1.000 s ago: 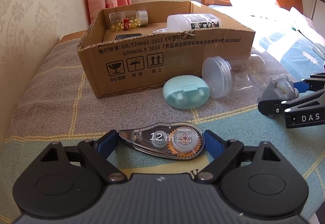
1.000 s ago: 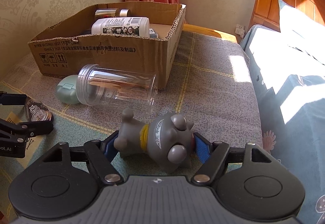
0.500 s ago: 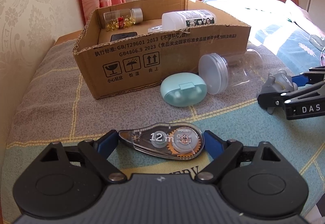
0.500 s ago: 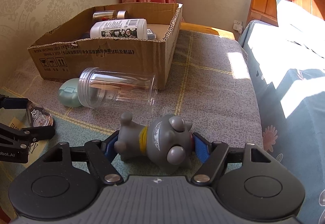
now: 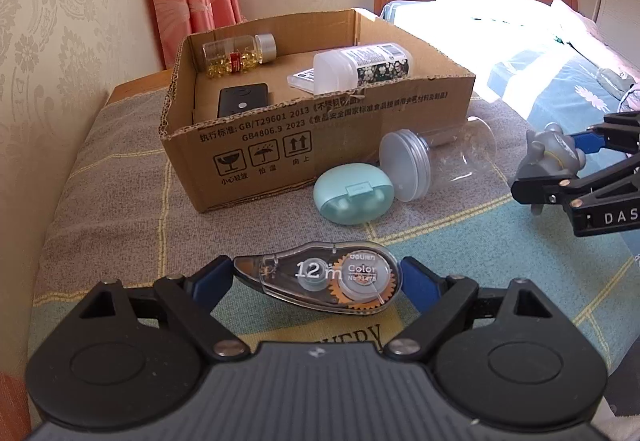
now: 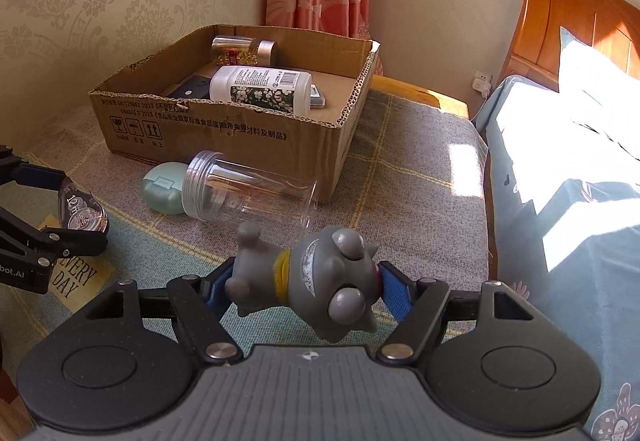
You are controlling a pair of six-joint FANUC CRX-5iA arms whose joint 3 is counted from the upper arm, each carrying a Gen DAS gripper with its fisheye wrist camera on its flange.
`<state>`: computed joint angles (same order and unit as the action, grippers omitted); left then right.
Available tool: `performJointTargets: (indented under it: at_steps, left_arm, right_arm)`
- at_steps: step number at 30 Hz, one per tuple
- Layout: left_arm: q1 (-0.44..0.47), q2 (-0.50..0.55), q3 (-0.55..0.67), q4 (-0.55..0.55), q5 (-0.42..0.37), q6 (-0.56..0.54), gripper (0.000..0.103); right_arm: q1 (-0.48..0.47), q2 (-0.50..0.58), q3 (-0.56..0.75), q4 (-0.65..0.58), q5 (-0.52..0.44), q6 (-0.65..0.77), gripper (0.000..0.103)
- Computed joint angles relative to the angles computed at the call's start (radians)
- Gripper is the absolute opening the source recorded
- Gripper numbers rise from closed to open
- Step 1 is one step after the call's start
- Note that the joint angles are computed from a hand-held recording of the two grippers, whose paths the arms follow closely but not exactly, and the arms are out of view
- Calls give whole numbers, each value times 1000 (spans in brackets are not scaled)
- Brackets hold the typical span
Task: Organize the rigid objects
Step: 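Carry the tape dispenser and grey toy into the box and open both grippers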
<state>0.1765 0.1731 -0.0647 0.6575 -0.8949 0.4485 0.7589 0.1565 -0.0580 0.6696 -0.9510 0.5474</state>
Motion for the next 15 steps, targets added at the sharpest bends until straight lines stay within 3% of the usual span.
performJointTargets:
  at_steps: [10,15]
  left_arm:
    - [-31,28,81,108,41,-30,89]
    - [-68,101,180,93,94,13,89]
  right_arm:
    - [-18,6,36,83,22,62,77]
    - [-47,22,64,101,56,76,77]
